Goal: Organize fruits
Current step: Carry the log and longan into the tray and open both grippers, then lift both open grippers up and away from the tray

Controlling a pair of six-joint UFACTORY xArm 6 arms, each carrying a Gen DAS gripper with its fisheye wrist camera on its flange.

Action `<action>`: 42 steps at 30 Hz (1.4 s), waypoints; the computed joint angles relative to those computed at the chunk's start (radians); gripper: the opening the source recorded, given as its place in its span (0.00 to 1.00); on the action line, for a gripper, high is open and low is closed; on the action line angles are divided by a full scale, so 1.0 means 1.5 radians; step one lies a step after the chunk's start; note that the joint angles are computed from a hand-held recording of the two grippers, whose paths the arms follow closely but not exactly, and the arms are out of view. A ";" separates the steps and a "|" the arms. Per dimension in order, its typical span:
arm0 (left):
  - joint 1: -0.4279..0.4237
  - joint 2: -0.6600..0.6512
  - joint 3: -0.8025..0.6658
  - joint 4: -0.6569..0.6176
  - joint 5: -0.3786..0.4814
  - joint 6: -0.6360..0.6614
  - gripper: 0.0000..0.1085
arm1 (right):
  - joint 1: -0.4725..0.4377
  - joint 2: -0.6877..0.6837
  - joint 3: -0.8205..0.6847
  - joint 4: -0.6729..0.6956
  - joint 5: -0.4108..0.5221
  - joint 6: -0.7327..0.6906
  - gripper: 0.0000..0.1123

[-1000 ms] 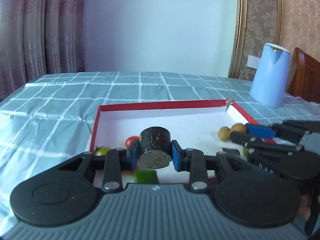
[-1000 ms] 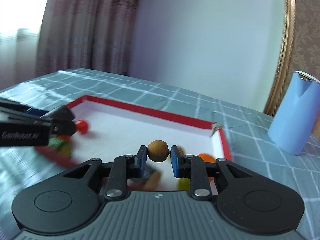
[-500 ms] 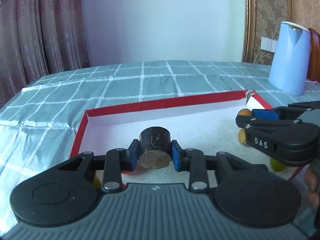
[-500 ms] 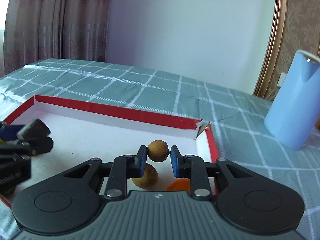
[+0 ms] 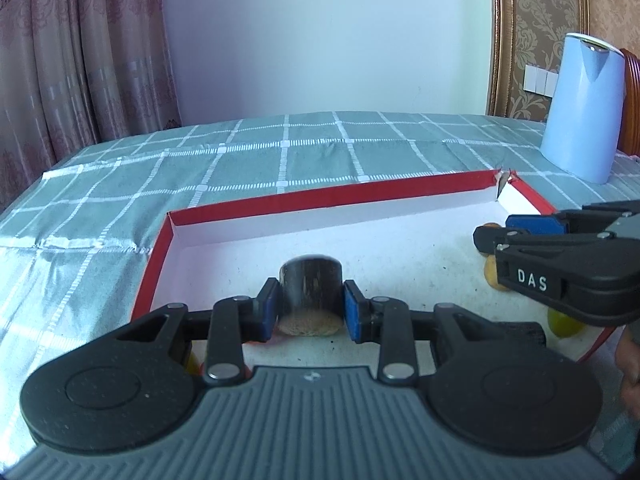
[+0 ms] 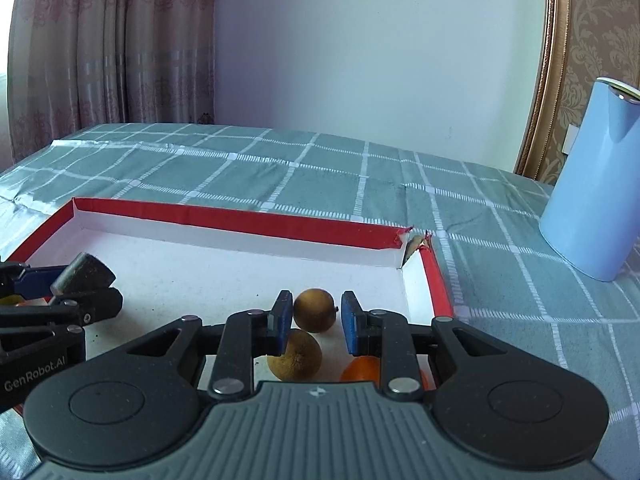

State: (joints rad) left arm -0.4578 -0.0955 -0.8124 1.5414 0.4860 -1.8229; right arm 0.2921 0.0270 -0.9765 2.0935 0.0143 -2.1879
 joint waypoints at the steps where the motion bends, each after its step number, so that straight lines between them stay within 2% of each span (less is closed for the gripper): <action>1: -0.005 0.000 0.000 -0.001 0.010 0.002 0.38 | 0.002 -0.005 0.011 -0.047 0.004 0.050 0.31; 2: -0.010 -0.002 0.002 0.004 0.020 -0.003 0.47 | 0.001 -0.008 0.018 -0.069 0.009 0.081 0.43; 3: -0.014 -0.005 0.004 0.009 0.030 -0.009 0.55 | -0.003 -0.013 0.024 -0.063 0.018 0.083 0.50; 4: -0.017 -0.008 0.006 0.013 0.036 -0.015 0.57 | -0.008 -0.019 0.027 -0.033 0.025 0.058 0.60; 8: -0.021 -0.023 0.020 0.016 0.042 -0.029 0.71 | -0.020 -0.046 0.036 0.088 0.027 -0.063 0.61; 10: -0.029 -0.039 0.034 0.015 0.054 -0.034 0.71 | -0.028 -0.072 0.055 0.122 0.035 -0.086 0.62; 13: -0.048 -0.075 0.065 0.012 0.077 -0.042 0.74 | -0.040 -0.128 0.104 0.106 0.059 -0.052 0.62; 15: -0.065 -0.104 0.092 0.024 0.096 -0.064 0.79 | -0.053 -0.174 0.145 0.092 0.086 -0.021 0.67; 17: -0.087 -0.130 0.115 0.030 0.121 -0.079 0.81 | -0.062 -0.216 0.182 0.081 0.109 0.005 0.76; 21: -0.119 -0.160 0.145 0.020 0.151 -0.088 0.84 | -0.066 -0.272 0.240 0.095 0.122 -0.011 0.77; 26: -0.127 -0.174 0.166 0.007 0.141 -0.105 0.84 | -0.059 -0.309 0.297 0.005 0.130 0.085 0.77; 30: -0.134 -0.179 0.173 0.005 0.147 -0.120 0.88 | -0.052 -0.320 0.309 0.030 0.123 0.048 0.77; 32: -0.137 -0.180 0.175 0.004 0.152 -0.121 0.88 | -0.046 -0.318 0.312 0.003 0.120 0.071 0.77; 37: -0.144 -0.187 0.182 0.007 0.160 -0.128 0.89 | -0.039 -0.315 0.308 0.043 0.107 0.020 0.77; 42: -0.149 -0.192 0.187 0.004 0.168 -0.132 0.90 | -0.030 -0.308 0.306 0.029 0.095 0.032 0.77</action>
